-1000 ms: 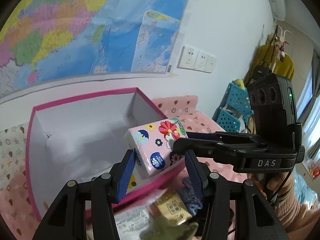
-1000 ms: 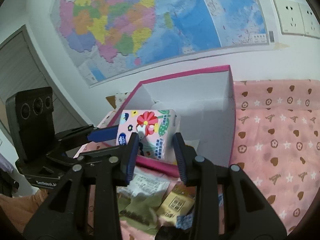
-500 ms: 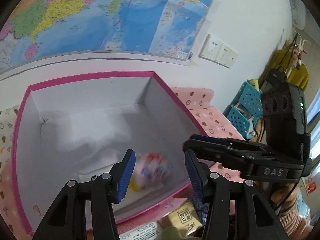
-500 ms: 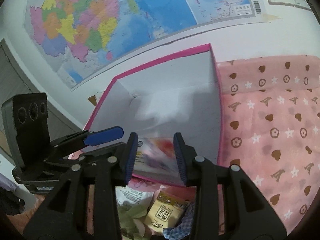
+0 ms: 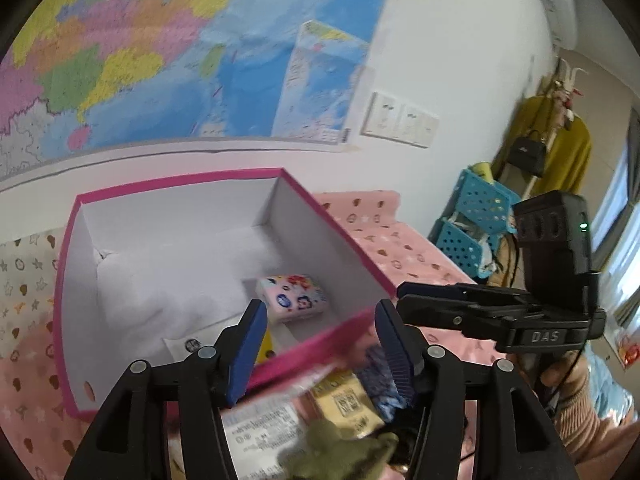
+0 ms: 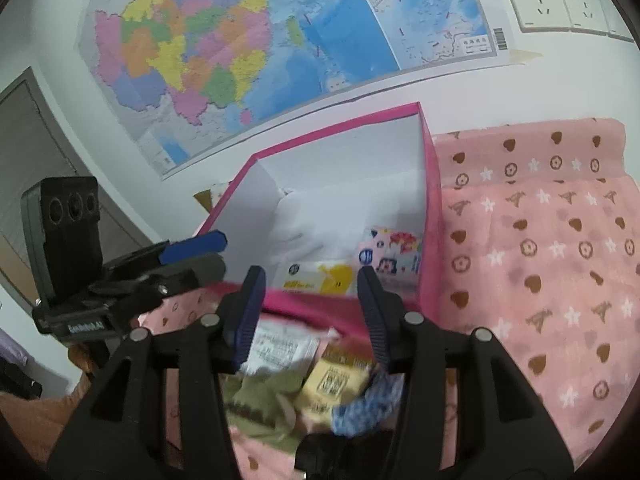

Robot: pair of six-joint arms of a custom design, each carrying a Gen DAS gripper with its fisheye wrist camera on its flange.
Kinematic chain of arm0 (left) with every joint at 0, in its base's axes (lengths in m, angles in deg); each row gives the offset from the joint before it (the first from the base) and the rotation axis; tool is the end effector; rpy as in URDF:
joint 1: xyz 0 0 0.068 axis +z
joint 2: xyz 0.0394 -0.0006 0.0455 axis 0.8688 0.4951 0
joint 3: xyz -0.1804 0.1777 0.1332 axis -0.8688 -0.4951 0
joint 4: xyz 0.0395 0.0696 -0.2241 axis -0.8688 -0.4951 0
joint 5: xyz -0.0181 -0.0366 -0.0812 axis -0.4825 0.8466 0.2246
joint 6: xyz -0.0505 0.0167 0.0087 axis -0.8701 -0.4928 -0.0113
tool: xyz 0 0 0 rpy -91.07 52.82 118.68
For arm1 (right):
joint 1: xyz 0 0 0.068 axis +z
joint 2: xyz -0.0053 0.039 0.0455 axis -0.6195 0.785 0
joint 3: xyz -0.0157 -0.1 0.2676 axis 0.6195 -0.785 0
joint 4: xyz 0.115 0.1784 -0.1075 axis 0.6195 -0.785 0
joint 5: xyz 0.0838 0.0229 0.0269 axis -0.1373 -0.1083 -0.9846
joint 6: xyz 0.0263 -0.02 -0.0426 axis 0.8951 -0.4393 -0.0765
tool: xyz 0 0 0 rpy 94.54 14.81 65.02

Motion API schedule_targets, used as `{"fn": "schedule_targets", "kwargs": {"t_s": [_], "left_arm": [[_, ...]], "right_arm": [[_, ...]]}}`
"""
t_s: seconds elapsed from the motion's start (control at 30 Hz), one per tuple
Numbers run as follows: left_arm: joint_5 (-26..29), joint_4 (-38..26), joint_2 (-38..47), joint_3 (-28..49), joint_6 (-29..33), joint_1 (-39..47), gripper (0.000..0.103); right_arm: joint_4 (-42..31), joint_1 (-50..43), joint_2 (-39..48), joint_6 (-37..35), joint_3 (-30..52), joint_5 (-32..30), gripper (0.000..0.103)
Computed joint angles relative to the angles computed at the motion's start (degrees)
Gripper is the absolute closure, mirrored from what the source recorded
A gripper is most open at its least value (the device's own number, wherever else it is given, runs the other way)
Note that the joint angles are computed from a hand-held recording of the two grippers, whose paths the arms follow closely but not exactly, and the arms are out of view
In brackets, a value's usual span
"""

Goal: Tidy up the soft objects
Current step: 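Carry the tissue pack into the pink box and open the left gripper, then grasp the black cloth with the right gripper and lift it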

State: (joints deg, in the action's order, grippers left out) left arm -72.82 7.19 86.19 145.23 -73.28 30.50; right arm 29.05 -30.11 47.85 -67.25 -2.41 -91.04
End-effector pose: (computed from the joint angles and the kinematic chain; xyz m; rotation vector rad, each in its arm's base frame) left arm 0.3373 -0.2049 0.1505 0.5992 2.1853 -0.6730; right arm 0.2992 0.0593 0.0701 -0.1226 2.1389 0.7568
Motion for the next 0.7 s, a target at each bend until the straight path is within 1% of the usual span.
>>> {"fn": "schedule_targets", "kwargs": {"t_s": [0.07,0.13,0.2,0.3,0.43,0.5,0.57,0.63,0.7], "left_arm": [[0.1,1.6,-1.6,-2.6,0.4,-1.0,0.045],[0.7,3.6,-3.2,-5.8,1.1,-2.1,0.044],[1.2,5.6,-4.0,-8.3,1.0,-3.1,0.042],[1.4,8.0,-4.1,-11.2,0.5,-5.0,0.042],[1.7,10.4,-3.7,-14.7,0.5,-7.2,0.042],[2.0,11.0,-3.4,-15.8,0.7,-7.9,0.042],[2.7,11.4,-2.9,-16.6,0.4,-8.3,0.042],[2.5,11.6,-2.5,-17.3,0.2,-8.8,0.042],[2.7,11.6,-2.1,-17.5,0.1,-9.0,0.042]], "right_arm": [[2.3,-0.2,0.4,-0.7,-2.4,-0.4,0.053],[6.4,-0.7,2.1,-1.7,-5.8,-1.0,0.053],[10.0,-1.1,4.6,-2.4,-8.3,-1.3,0.053],[14.1,-1.3,9.4,-4.1,-11.3,-0.5,0.052],[17.5,0.0,15.6,-6.0,-13.3,3.5,0.043],[20.5,0.1,19.7,-6.0,-13.9,3.5,0.043],[22.9,0.5,23.1,-5.4,-14.0,3.4,0.039],[25.0,1.7,25.5,-5.1,-13.9,4.3,0.036],[26.5,3.4,27.1,-5.0,-13.6,6.0,0.036]]}}
